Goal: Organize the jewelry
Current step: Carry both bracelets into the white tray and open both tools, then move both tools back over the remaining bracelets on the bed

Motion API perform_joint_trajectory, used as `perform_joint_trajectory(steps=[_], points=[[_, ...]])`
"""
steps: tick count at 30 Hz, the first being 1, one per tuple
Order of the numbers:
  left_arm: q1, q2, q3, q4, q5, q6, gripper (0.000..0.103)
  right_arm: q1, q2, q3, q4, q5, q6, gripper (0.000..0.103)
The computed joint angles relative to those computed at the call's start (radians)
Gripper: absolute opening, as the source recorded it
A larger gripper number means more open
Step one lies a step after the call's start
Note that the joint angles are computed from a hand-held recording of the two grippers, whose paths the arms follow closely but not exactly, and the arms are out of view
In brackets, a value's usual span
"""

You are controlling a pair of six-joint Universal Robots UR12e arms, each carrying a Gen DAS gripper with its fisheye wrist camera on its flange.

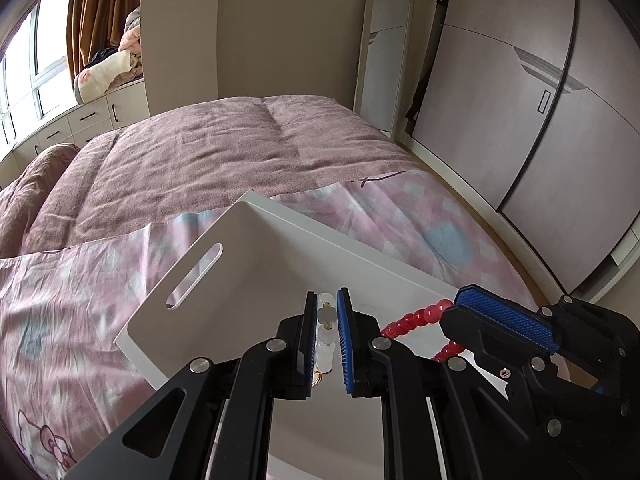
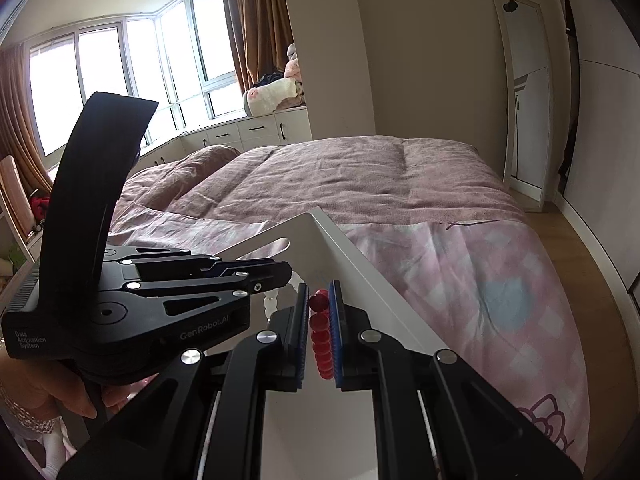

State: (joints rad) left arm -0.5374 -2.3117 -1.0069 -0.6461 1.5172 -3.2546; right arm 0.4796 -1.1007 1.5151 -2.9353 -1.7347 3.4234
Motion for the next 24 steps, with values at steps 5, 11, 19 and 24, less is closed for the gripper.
perform_joint_trajectory(steps=[5,11,19,24], points=[[-0.002,-0.007,0.006,0.014,0.015,-0.032,0.035,0.0,0.004,-0.004,0.02,-0.005,-0.001,0.012],[0.0,0.016,-0.027,0.079,0.1,-0.045,0.069,0.016,0.009,-0.002,-0.03,-0.068,-0.028,0.056],[0.044,0.118,-0.181,0.167,0.199,-0.061,0.084,0.025,0.016,0.004,-0.13,-0.069,-0.029,0.056],[0.085,0.198,-0.314,0.221,0.257,-0.12,0.091,0.034,0.021,0.008,-0.211,-0.034,-0.041,0.066]])
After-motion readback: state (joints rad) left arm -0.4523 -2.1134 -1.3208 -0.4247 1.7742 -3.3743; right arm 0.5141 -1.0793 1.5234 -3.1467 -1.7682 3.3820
